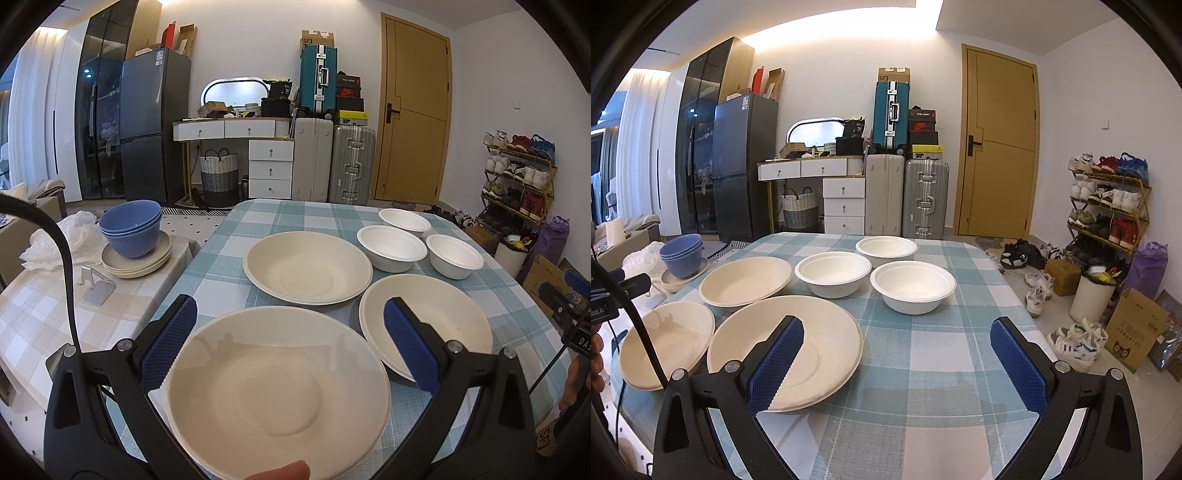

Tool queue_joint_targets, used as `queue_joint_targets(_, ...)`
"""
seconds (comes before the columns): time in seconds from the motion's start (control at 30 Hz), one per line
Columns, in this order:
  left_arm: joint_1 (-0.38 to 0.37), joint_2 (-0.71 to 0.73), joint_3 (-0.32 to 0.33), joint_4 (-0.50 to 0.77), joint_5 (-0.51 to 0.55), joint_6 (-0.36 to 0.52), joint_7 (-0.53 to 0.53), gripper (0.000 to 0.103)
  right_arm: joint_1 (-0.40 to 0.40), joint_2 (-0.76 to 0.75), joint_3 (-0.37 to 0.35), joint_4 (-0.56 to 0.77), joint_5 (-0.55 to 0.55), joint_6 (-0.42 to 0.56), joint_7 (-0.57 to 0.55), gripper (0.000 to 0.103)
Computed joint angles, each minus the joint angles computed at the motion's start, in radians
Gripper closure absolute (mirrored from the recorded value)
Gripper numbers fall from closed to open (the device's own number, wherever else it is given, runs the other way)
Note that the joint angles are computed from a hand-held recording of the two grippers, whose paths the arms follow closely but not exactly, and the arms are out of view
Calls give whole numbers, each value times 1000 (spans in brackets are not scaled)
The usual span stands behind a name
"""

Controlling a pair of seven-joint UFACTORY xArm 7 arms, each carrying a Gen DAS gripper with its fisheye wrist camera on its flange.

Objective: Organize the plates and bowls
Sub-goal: 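Move both tools forward over the table toward the large cream plates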

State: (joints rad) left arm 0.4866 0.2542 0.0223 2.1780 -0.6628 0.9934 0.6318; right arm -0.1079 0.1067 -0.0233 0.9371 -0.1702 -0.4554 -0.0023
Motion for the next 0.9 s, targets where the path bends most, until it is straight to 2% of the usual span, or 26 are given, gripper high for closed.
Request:
queue_joint_targets(0.23,1,2,-1,2,2,0,-4,2,15,-1,-2,-6,30,-7,-37,0)
queue_joint_targets(0.53,1,2,-1,3,0,-3,-1,2,10,-5,2,-6,16,-14,-25,0)
queue_joint_targets(0.63,7,17,0,33,-1,3,-8,2,-28,-5,18,17,-105,4,68,0)
queue_joint_targets(0.73,27,55,-8,107,1,22,-31,2,-38,-3,25,41,-170,14,107,0)
queue_joint_targets(0.77,35,76,-11,145,6,30,-41,2,-37,-2,26,50,-180,19,111,0)
queue_joint_targets(0.87,61,121,-30,229,25,38,-66,2,-75,10,52,98,-305,42,210,0)
queue_joint_targets(0.9,69,158,-35,295,41,52,-92,2,-92,19,66,121,-354,54,254,0)
